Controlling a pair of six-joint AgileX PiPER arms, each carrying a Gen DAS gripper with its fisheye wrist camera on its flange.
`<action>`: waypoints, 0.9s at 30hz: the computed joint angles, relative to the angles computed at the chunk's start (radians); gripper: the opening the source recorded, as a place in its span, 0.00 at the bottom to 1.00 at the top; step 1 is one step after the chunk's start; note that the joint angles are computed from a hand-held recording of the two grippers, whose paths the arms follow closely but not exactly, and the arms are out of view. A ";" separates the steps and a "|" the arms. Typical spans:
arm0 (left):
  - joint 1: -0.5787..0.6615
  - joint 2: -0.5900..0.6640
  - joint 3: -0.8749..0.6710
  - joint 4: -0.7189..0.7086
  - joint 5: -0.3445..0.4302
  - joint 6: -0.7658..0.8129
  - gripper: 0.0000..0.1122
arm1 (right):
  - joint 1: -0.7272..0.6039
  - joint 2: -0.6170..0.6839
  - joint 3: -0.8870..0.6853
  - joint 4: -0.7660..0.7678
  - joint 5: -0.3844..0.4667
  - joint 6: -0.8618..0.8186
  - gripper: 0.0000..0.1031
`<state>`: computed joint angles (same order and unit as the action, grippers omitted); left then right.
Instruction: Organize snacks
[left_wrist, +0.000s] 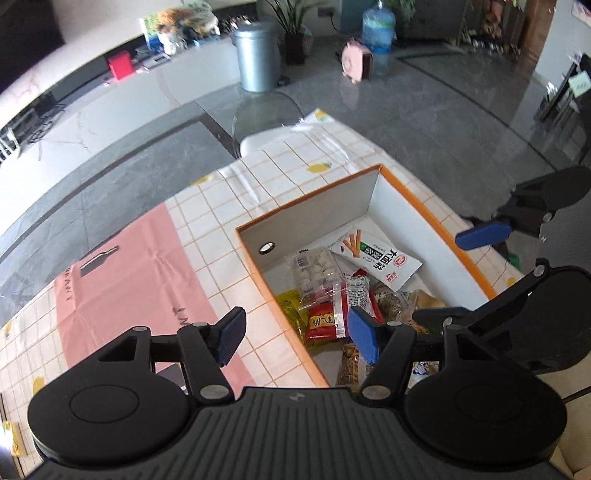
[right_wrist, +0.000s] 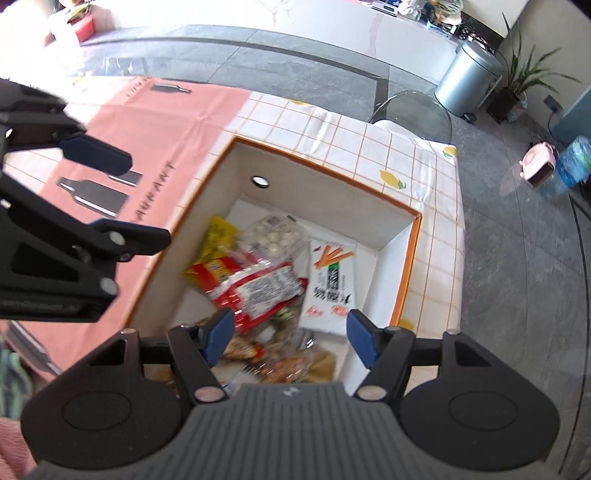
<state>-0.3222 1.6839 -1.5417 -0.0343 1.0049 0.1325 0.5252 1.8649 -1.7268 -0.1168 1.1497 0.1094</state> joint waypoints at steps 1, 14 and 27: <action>0.002 -0.044 0.039 0.002 -0.018 -0.014 0.66 | 0.010 -0.020 0.014 0.002 0.004 0.026 0.70; -0.036 -0.600 0.512 0.153 -0.192 -0.227 0.69 | 0.347 -0.361 0.387 -0.219 -0.189 0.510 0.76; -0.366 -0.987 0.853 0.703 -0.134 -0.860 0.79 | 0.924 -0.435 0.650 -0.858 -0.022 1.487 0.81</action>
<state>-0.6883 0.6972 -0.6882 0.6682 0.8710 -0.7274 1.4491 1.4297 -1.0769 -0.9745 1.1280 1.5964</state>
